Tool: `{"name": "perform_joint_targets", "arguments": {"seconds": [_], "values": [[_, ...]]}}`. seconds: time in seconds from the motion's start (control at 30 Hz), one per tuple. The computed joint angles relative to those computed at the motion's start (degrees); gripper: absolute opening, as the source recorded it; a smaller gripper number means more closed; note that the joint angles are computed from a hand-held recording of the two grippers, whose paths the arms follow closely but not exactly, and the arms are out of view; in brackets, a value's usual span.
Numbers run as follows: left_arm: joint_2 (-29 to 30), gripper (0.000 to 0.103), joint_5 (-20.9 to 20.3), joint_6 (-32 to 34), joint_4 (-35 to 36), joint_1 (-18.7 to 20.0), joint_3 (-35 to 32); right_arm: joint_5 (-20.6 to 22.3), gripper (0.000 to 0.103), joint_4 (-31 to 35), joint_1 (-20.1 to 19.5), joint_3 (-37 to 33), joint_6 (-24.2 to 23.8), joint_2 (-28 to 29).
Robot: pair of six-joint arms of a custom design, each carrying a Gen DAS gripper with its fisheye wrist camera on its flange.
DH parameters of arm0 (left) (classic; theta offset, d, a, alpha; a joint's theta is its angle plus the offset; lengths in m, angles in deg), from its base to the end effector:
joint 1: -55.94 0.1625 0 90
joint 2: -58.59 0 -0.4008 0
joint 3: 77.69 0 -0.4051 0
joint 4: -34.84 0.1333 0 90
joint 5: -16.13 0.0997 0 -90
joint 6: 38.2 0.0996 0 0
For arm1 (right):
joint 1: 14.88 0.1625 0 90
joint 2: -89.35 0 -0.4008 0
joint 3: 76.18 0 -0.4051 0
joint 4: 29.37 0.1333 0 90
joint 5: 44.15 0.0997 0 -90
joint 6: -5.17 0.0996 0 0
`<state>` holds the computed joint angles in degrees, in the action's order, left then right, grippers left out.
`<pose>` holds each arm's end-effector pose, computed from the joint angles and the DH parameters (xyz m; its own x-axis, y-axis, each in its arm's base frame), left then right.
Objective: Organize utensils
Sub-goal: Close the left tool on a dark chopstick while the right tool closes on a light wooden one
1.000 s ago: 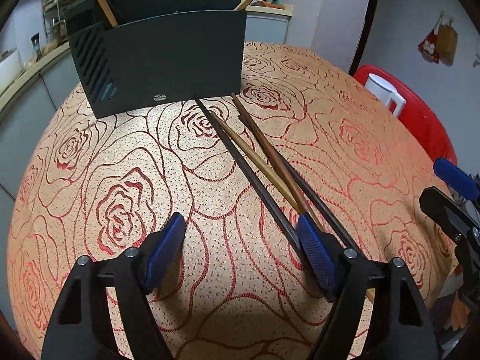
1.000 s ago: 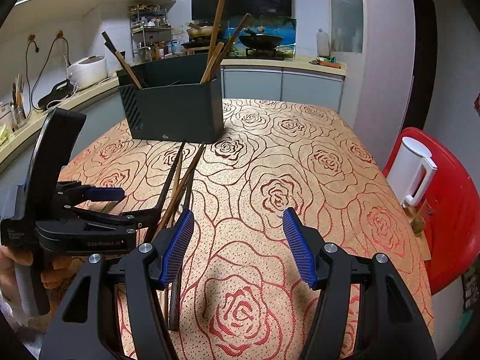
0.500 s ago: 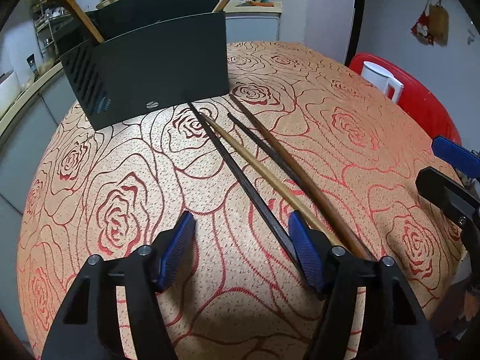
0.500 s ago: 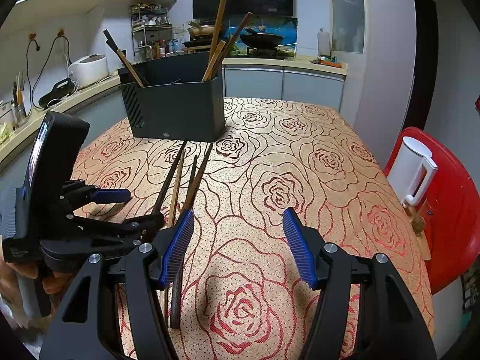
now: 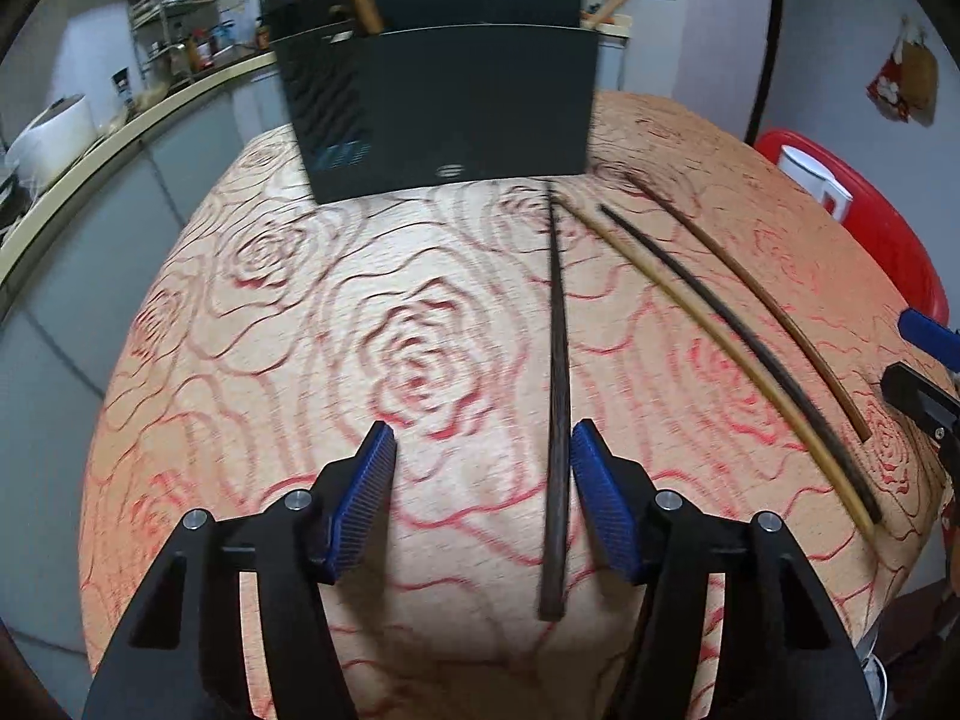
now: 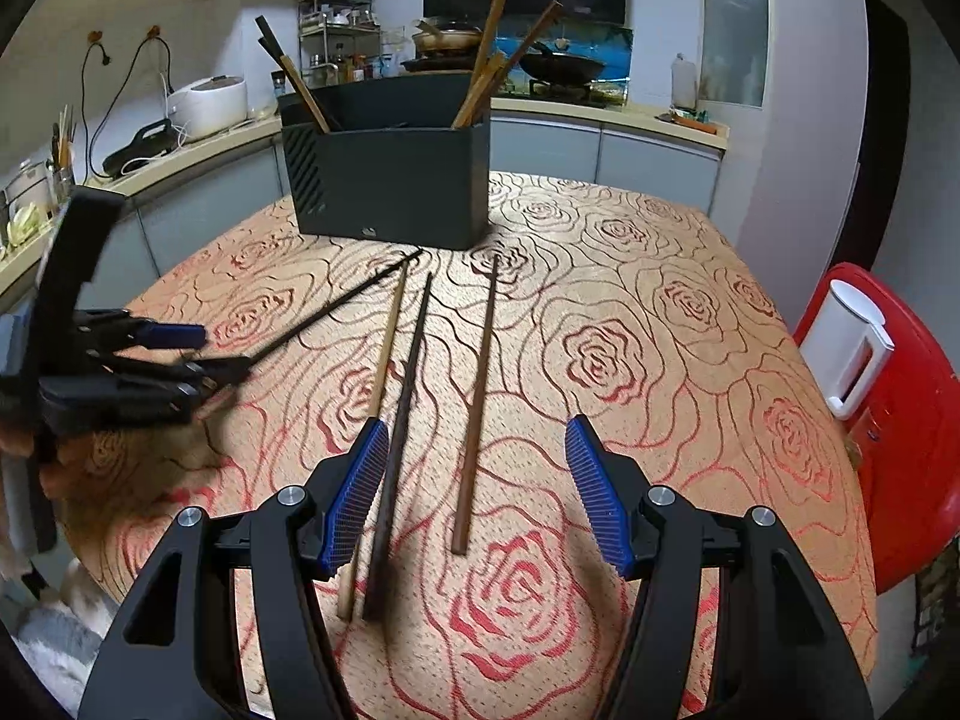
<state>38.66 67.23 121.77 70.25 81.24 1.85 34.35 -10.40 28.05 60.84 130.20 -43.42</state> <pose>-0.3463 -0.3803 -0.1188 -0.5743 0.5373 -0.6177 0.7492 0.6490 -0.1320 -0.0291 -0.2362 0.2966 -0.6965 0.1203 0.7074 -0.4907 0.6395 -0.5919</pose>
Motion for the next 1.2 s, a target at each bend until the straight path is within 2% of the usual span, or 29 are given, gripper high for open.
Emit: {"name": "perform_joint_targets", "arguments": {"seconds": [0.1,0.23,0.47,0.63,0.73,0.77,0.8,0.83,1.0,1.2], "values": [[-1.26,0.05,-0.3,-0.38,-1.12,0.14,1.75,-0.52,0.053,0.58,-1.85,-0.03,-0.65,0.21],[-2.85,0.048,-0.68,0.89,-4.2,-0.39,4.7,-0.25,0.046,0.29,-3.02,0.56,-2.44,0.67],[-4.07,0.041,-0.44,2.03,-7.44,-1.08,7.15,2.13,0.032,-1.44,-2.66,1.75,-4.19,2.52],[-4.0,0.038,-0.48,2.45,-8.02,-1.36,7.36,1.13,0.026,-1.73,-3.05,2.52,-5.04,2.02],[-4.01,0.031,-0.89,2.49,-8.02,-1.41,7.44,0.97,0.018,-1.22,-2.95,2.36,-5.07,2.36],[-3.96,0.026,-1.29,2.36,-8.03,-1.46,7.47,0.94,0.017,-1.1,-2.9,2.35,-4.94,2.4],[-4.26,0.015,-0.75,2.79,-8.49,-1.27,7.73,0.79,0.016,-1.06,-2.97,2.4,-4.85,2.4],[-4.49,0.013,-0.29,2.98,-8.76,-1.17,7.91,0.53,0.014,-0.85,-3.14,2.42,-4.83,2.37],[-4.81,0.009,-0.27,3.87,-9.81,-1.35,8.53,-1.69,0.01,1.03,-4.88,1.89,-4.04,2.54],[-5.46,0.007,1.27,3.35,-9.11,-0.78,8.49,-2.35,0.007,2.38,-5.51,1.04,-2.6,3.2]]}}
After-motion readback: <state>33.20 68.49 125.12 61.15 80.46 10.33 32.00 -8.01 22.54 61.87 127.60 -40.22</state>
